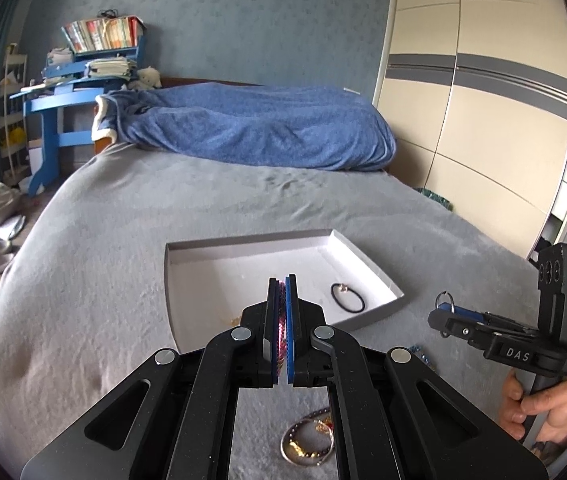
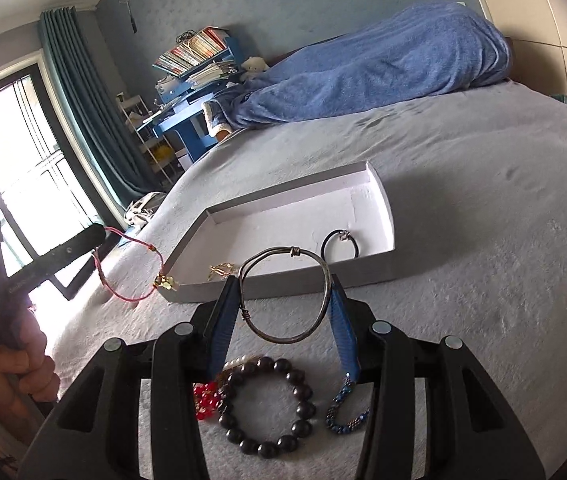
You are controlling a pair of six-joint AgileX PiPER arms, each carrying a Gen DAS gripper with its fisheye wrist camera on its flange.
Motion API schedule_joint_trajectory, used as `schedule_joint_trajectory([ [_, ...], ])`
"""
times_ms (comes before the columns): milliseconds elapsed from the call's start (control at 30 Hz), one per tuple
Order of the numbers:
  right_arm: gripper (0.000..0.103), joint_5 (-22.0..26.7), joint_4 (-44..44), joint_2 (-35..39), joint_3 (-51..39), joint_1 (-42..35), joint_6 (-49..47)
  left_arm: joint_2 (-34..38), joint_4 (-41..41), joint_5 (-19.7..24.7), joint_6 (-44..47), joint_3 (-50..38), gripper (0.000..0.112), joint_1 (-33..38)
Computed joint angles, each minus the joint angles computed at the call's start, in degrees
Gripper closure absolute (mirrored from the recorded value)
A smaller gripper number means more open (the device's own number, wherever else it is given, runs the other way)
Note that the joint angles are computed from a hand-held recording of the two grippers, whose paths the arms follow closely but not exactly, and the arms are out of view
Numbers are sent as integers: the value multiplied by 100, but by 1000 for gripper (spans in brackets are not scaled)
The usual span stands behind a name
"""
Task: Organize jewelry
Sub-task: 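Grasp the silver bangle with the right tool while the left tool carries the pink bracelet to the tray, then lower the pink bracelet and silver bangle into the tray and open both tools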
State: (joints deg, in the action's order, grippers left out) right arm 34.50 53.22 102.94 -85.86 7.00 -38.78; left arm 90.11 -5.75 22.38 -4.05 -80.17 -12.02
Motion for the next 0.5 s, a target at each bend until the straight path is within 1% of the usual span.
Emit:
schedule_joint_trajectory([
  [200, 59, -35, -420, 193, -326, 112, 231, 219, -115, 41, 94, -294, 109, 61],
  [400, 59, 39, -968, 663, -1039, 273, 569, 482, -72, 108, 105, -616, 109, 104],
  [500, 59, 117, -1393, 1000, -1568, 384, 856, 662, -83, 154, 188, -867, 109, 150],
])
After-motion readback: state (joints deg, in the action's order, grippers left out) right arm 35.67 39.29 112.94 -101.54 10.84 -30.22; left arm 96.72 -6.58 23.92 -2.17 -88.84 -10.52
